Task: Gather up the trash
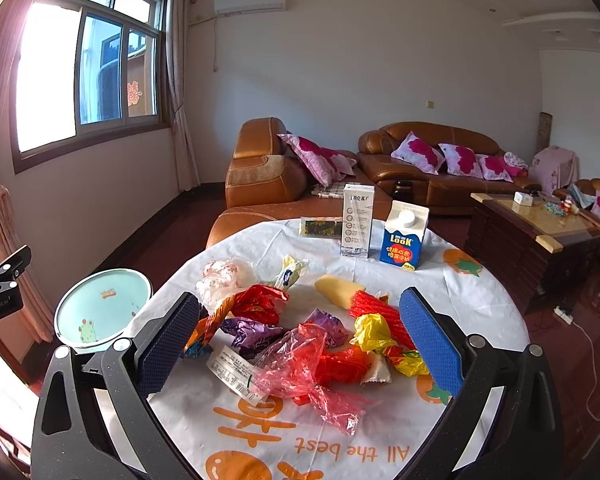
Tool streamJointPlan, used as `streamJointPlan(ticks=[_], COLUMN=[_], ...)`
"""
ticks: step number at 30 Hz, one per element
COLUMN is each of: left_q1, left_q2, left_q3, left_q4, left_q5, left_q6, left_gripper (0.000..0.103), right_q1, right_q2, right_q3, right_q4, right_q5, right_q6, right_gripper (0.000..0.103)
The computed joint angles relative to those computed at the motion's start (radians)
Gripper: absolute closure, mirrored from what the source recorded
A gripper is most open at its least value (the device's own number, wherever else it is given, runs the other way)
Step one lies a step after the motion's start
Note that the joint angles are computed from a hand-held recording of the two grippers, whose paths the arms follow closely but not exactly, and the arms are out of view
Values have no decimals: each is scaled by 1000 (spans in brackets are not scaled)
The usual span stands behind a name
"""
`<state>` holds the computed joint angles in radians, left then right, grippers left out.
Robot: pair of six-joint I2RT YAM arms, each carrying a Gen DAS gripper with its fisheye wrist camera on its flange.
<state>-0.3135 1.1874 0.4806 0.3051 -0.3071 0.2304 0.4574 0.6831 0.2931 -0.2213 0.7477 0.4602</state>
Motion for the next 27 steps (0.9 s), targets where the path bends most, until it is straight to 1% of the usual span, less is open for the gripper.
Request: streamJointPlan(ticks=[9, 16, 20, 23, 26, 27], left_q1=[16, 22, 9, -23, -73, -90], left_q2=[7, 92, 147, 181, 223, 242], left_q3=[11, 22, 18, 6, -10, -14], left_q4=[-11, 22, 48, 66, 98, 110], left_q5=[13, 19, 28, 37, 36, 37], left_q6=[0, -8, -25, -40, -57, -62], left_gripper=[6, 6, 6, 6, 6, 6], right_q1=[-7, -81, -129, -250, -386, -453], right_q2=[-2, 28, 27, -67, -195, -241], right_q3=[-3, -51, -111, -174, -237, -259], right_q4=[0, 63, 95, 79, 48, 35], right_q5=[-5, -54, -55, -129, -187, -224], right_q6=[1, -29, -83, -111, -142, -157], right_gripper=[5, 5, 5, 5, 5, 5])
